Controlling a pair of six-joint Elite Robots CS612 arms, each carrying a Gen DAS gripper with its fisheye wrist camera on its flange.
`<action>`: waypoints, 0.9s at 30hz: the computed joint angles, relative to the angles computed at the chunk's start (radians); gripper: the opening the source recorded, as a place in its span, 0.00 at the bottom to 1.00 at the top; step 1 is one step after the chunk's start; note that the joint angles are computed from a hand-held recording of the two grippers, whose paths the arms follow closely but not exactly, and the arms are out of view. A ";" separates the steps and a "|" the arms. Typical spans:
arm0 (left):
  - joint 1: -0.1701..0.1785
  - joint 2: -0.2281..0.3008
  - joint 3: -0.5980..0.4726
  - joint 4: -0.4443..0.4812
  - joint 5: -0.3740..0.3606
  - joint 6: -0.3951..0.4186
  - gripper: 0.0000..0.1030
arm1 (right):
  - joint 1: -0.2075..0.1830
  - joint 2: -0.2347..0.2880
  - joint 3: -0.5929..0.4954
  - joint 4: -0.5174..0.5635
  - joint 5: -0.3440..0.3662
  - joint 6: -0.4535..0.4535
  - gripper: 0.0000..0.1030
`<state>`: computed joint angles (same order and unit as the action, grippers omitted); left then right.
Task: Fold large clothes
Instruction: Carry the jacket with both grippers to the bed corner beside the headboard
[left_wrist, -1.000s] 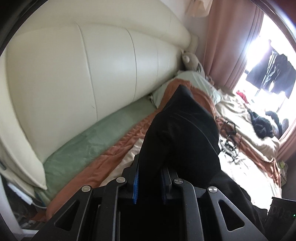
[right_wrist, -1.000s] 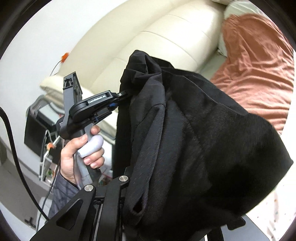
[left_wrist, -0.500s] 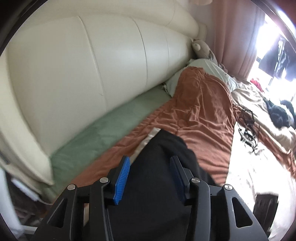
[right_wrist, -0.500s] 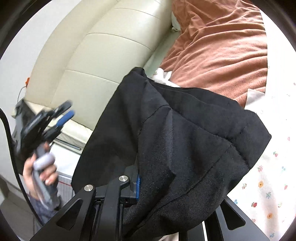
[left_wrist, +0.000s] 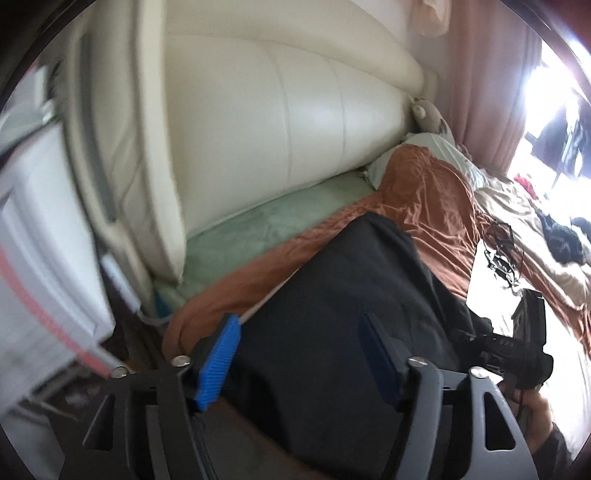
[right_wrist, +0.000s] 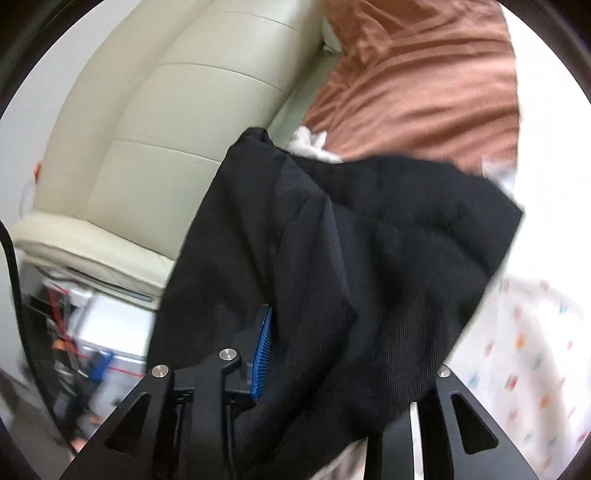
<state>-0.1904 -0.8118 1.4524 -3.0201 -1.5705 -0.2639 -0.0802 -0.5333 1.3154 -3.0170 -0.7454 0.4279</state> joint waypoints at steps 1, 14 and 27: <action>0.001 -0.004 0.017 -0.012 0.012 -0.010 0.75 | -0.005 0.000 0.011 -0.022 0.031 0.023 0.32; 0.025 0.027 0.095 -0.054 -0.107 -0.217 0.75 | -0.009 -0.033 0.094 -0.047 0.059 -0.005 0.33; 0.033 0.085 0.036 -0.088 -0.191 -0.324 0.42 | 0.000 -0.025 0.051 -0.010 0.000 -0.076 0.12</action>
<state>-0.1571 -0.7264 1.4885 -3.1085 -1.7612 -0.5877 -0.0801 -0.5587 1.3669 -3.0269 -0.7452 0.3520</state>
